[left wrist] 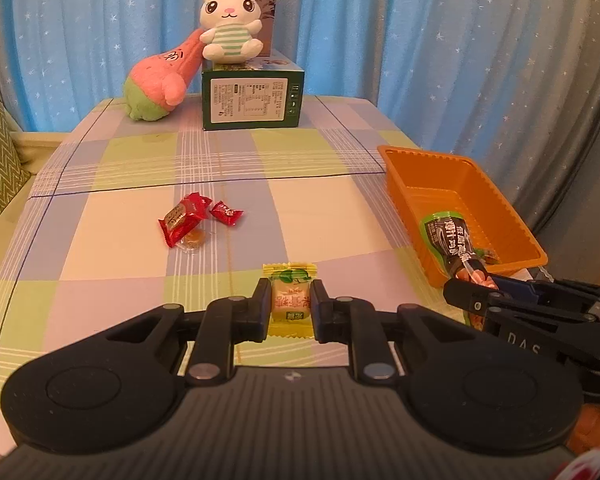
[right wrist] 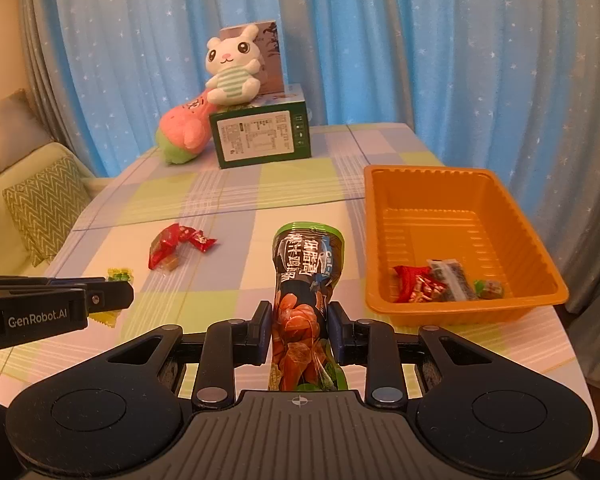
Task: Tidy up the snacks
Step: 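Carry both snacks over the orange tray and open both tools to drop them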
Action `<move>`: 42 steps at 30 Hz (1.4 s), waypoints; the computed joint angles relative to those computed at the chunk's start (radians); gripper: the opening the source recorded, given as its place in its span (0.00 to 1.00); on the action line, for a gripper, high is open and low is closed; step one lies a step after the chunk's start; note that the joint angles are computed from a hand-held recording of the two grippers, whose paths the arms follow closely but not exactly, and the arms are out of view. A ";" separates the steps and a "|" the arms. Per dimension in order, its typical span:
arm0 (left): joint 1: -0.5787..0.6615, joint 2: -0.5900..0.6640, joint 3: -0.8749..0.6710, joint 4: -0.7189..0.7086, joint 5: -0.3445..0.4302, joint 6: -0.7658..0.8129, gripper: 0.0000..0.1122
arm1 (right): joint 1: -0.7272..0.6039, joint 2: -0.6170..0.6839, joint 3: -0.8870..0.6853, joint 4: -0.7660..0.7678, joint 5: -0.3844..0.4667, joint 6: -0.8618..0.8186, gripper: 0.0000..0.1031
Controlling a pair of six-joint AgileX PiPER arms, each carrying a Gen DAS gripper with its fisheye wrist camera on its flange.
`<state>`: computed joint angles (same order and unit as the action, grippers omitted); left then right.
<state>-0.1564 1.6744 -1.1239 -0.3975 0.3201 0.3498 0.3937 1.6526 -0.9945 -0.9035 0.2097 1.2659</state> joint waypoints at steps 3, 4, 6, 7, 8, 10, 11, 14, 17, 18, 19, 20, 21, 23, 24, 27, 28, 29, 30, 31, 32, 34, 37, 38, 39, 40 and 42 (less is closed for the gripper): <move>-0.015 -0.008 0.005 -0.003 0.000 0.001 0.16 | -0.008 -0.027 0.027 -0.016 0.003 0.018 0.29; -0.021 -0.009 0.005 -0.001 0.001 -0.003 0.16 | -0.011 -0.034 0.033 -0.020 0.004 0.024 0.29; -0.034 -0.006 -0.002 -0.004 0.004 -0.003 0.16 | -0.023 -0.050 0.050 -0.030 0.005 0.032 0.29; -0.042 -0.004 -0.007 -0.005 0.006 -0.006 0.16 | -0.028 -0.057 0.056 -0.037 0.006 0.041 0.29; -0.052 0.001 -0.014 -0.005 0.007 -0.008 0.16 | -0.035 -0.062 0.064 -0.041 0.006 0.045 0.29; -0.072 0.011 -0.029 -0.009 0.010 -0.010 0.16 | -0.053 -0.073 0.078 -0.041 0.005 0.045 0.29; -0.081 0.017 -0.036 -0.015 0.012 -0.007 0.16 | -0.061 -0.080 0.085 -0.042 0.008 0.047 0.29; -0.113 0.043 -0.070 -0.026 0.023 -0.006 0.16 | -0.096 -0.103 0.108 -0.023 0.008 0.025 0.29; -0.148 0.074 -0.110 -0.032 0.031 -0.011 0.16 | -0.134 -0.124 0.125 -0.007 0.012 0.007 0.29; -0.158 0.083 -0.122 -0.035 0.034 -0.010 0.16 | -0.149 -0.131 0.130 0.004 0.012 -0.007 0.29; -0.168 0.092 -0.135 -0.035 0.036 -0.013 0.16 | -0.164 -0.136 0.132 0.015 0.013 -0.022 0.29; -0.178 0.102 -0.148 -0.037 0.039 -0.015 0.16 | -0.179 -0.140 0.132 0.027 0.012 -0.037 0.29; -0.188 0.111 -0.162 -0.038 0.043 -0.017 0.16 | -0.194 -0.145 0.135 0.038 0.012 -0.051 0.29; -0.204 0.129 -0.189 -0.035 0.049 -0.024 0.16 | -0.226 -0.154 0.140 0.060 0.006 -0.080 0.29; -0.211 0.139 -0.203 -0.032 0.053 -0.029 0.16 | -0.240 -0.160 0.145 0.066 0.002 -0.090 0.29; -0.235 0.166 -0.246 -0.013 0.063 -0.050 0.16 | -0.282 -0.172 0.152 0.110 -0.008 -0.138 0.29; -0.241 0.173 -0.257 -0.009 0.065 -0.055 0.16 | -0.297 -0.175 0.154 0.127 -0.013 -0.160 0.29; -0.247 0.179 -0.268 -0.007 0.068 -0.058 0.16 | -0.309 -0.175 0.155 0.137 -0.017 -0.174 0.29; -0.252 0.184 -0.278 -0.004 0.071 -0.060 0.16 | -0.320 -0.177 0.156 0.155 -0.021 -0.195 0.29; -0.258 0.189 -0.286 -0.003 0.073 -0.061 0.16 | -0.330 -0.178 0.155 0.175 -0.023 -0.217 0.29; -0.264 0.195 -0.293 0.000 0.074 -0.065 0.16 | -0.338 -0.179 0.155 0.185 -0.025 -0.229 0.29; -0.273 0.205 -0.306 0.003 0.077 -0.066 0.16 | -0.353 -0.176 0.153 0.232 -0.032 -0.279 0.29; -0.284 0.222 -0.326 0.012 0.085 -0.078 0.16 | -0.364 -0.169 0.150 0.251 -0.044 -0.307 0.29; -0.286 0.229 -0.336 0.012 0.089 -0.079 0.16 | -0.369 -0.167 0.149 0.269 -0.049 -0.327 0.29; -0.287 0.236 -0.345 0.014 0.092 -0.080 0.16 | -0.375 -0.162 0.145 0.294 -0.055 -0.357 0.29; -0.289 0.244 -0.358 0.017 0.096 -0.083 0.16 | -0.380 -0.155 0.139 0.314 -0.059 -0.381 0.29; -0.290 0.263 -0.389 0.014 0.109 -0.081 0.16 | -0.393 -0.140 0.124 0.393 -0.063 -0.466 0.29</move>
<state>-0.4469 1.9378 -1.5124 -0.3832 0.4290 0.2693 0.0007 1.5124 -0.8703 -0.5102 0.1468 0.7997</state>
